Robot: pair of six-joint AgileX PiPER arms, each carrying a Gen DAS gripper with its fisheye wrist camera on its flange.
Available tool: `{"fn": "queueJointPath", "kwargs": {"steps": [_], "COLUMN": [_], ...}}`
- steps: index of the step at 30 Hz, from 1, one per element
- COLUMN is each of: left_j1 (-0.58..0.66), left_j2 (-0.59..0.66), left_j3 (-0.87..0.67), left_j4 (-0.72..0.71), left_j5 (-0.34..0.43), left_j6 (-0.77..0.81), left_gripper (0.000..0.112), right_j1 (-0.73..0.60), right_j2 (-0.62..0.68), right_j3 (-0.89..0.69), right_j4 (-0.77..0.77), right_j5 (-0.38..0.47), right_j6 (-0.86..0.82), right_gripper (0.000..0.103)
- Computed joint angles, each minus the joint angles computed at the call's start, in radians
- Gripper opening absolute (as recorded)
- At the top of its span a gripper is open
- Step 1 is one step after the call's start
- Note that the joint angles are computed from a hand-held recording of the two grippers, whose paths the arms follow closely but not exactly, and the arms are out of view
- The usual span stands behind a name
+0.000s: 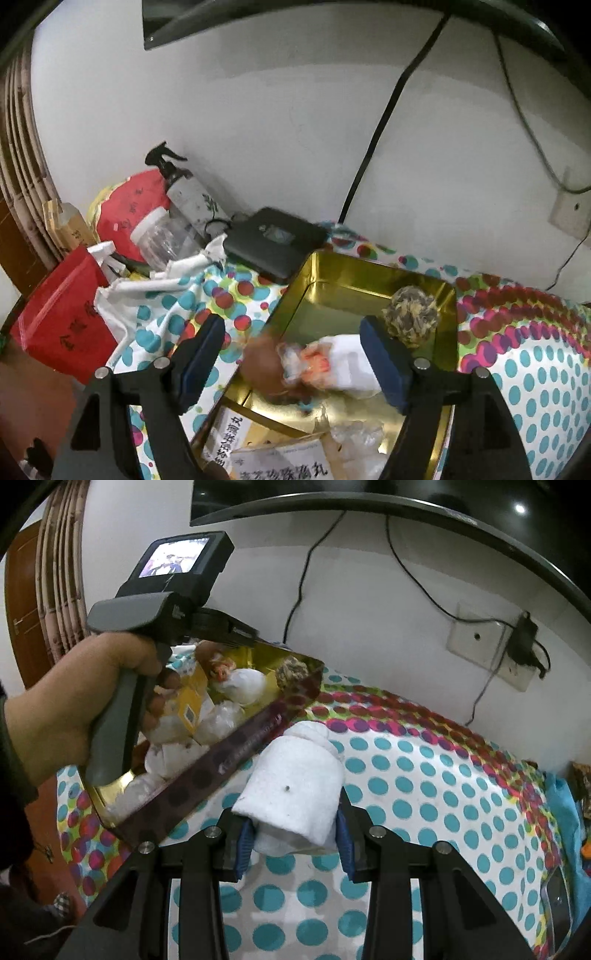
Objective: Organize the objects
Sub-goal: 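Carry the doll into the gold tin and open the left gripper, then lower the white cloth into the gold tin and open the right gripper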
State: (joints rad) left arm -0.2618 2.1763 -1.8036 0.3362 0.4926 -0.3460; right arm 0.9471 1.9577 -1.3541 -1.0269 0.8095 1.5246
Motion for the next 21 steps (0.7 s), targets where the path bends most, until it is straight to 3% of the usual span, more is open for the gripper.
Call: {"fn": "queueJointPath", "kwargs": {"steps": [4, 10, 21], "left_j1": [0.028, 0.089, 0.263], "left_j2": [-0.047, -0.172, -0.354], "left_j3": [0.060, 0.265, 0.543], "left_j4": [-0.074, -0.169, -0.623], "left_j5": [-0.024, -0.150, -0.253], "left_j6": [0.077, 0.178, 0.638], "left_gripper": [0.079, 0.079, 0.079], "right_j1": [-0.011, -0.015, -0.022], "right_j2": [0.052, 0.177, 0.370], "right_j3": [-0.102, -0.315, -0.660], "right_j4": [0.029, 0.097, 0.213], "right_j5": [0.006, 0.031, 0.105], "right_j6": [-0.078, -0.230, -0.435], "right_gripper": [0.036, 0.036, 0.036]}}
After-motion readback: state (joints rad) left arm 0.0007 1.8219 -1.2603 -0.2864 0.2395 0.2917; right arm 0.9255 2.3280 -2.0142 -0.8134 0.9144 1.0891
